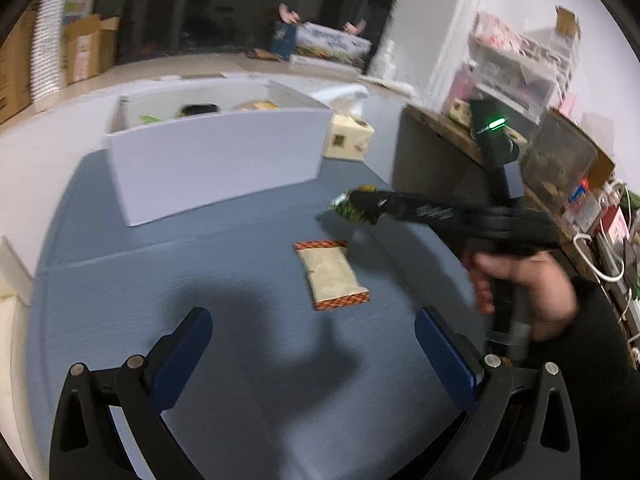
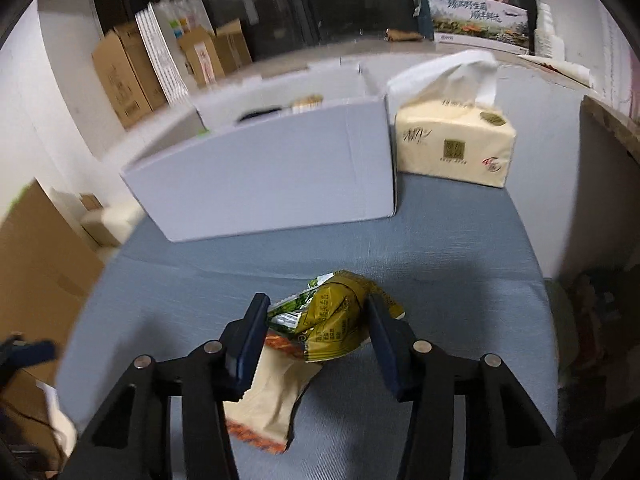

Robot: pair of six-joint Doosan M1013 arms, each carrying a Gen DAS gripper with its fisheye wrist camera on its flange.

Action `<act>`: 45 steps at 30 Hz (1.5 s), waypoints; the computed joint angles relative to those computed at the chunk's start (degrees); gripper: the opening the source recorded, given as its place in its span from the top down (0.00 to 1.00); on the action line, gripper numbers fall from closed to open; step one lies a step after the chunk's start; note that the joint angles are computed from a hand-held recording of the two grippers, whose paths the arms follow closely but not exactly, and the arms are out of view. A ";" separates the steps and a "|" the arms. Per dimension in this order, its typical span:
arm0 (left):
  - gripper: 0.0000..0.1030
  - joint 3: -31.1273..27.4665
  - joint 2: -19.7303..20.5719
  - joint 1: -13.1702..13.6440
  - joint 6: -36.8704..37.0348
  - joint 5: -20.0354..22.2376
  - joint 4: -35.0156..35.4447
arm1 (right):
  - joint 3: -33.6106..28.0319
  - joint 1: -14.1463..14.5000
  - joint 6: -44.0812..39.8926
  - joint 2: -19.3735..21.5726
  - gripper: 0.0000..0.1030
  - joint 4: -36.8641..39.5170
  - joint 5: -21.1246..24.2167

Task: Organize snacks
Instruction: 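Grasp the yellow sauce pouch with the right tool while the left tool grasps the rectangular bread packet, then carry both packets into the white box and open both tools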

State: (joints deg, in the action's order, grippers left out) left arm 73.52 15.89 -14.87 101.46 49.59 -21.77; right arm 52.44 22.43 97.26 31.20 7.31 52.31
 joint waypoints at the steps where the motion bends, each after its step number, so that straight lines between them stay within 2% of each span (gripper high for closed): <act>1: 0.00 -1.00 0.99 -0.40 0.16 1.09 0.15 | 0.99 -0.06 0.18 -0.83 0.61 0.13 -1.11; 4: 0.00 -4.14 4.16 -1.70 -0.72 4.16 2.01 | 2.35 0.94 0.39 -2.15 0.61 -6.03 -0.31; 8: 0.00 -7.75 7.36 -3.27 -0.97 6.64 3.39 | 6.17 0.07 0.41 -4.81 0.61 -4.01 -2.76; 16: 0.00 -13.97 12.51 -5.95 -7.52 11.15 12.44 | 13.77 -1.74 3.59 -10.68 0.61 -1.11 -9.67; 18: 0.05 -14.74 13.42 -6.17 -8.99 12.54 14.13 | 14.20 -1.61 3.67 -11.09 0.61 -1.43 -10.15; 19: 0.11 -13.81 12.96 -6.40 -8.85 10.80 15.37 | 14.41 -1.56 3.51 -11.29 0.61 -1.53 -10.28; 20: 0.26 -13.30 12.67 -6.98 -9.25 9.84 18.80 | 14.42 -1.52 3.43 -11.30 0.61 -1.58 -10.33; 21: 0.43 -12.95 12.42 -7.05 -8.97 9.14 19.23 | 14.50 -1.46 3.53 -11.34 0.61 -1.76 -10.54; 22: 0.52 -13.04 12.28 -6.75 -9.30 9.32 18.78 | 14.48 -1.41 3.31 -11.34 0.61 -1.52 -10.55; 24: 0.52 -12.68 11.90 -5.67 -8.99 9.21 15.74 | 14.70 -1.43 2.57 -11.43 0.61 -0.36 -10.79; 32: 0.52 -4.44 4.40 -1.24 -3.47 0.24 6.23 | 12.53 -0.12 -0.92 -10.04 0.61 1.83 -10.49; 36: 0.52 -2.40 1.62 1.43 -3.25 -2.70 2.40 | 9.88 0.52 -3.22 -8.37 0.61 3.89 -9.65; 41: 0.52 -4.36 1.34 3.45 -3.28 -6.64 2.92 | 3.56 1.06 -6.24 -4.84 0.61 6.38 -6.98; 45: 0.52 -11.08 4.65 4.41 -2.40 -7.48 4.13 | -4.71 1.19 -8.01 -0.65 0.61 6.55 -5.01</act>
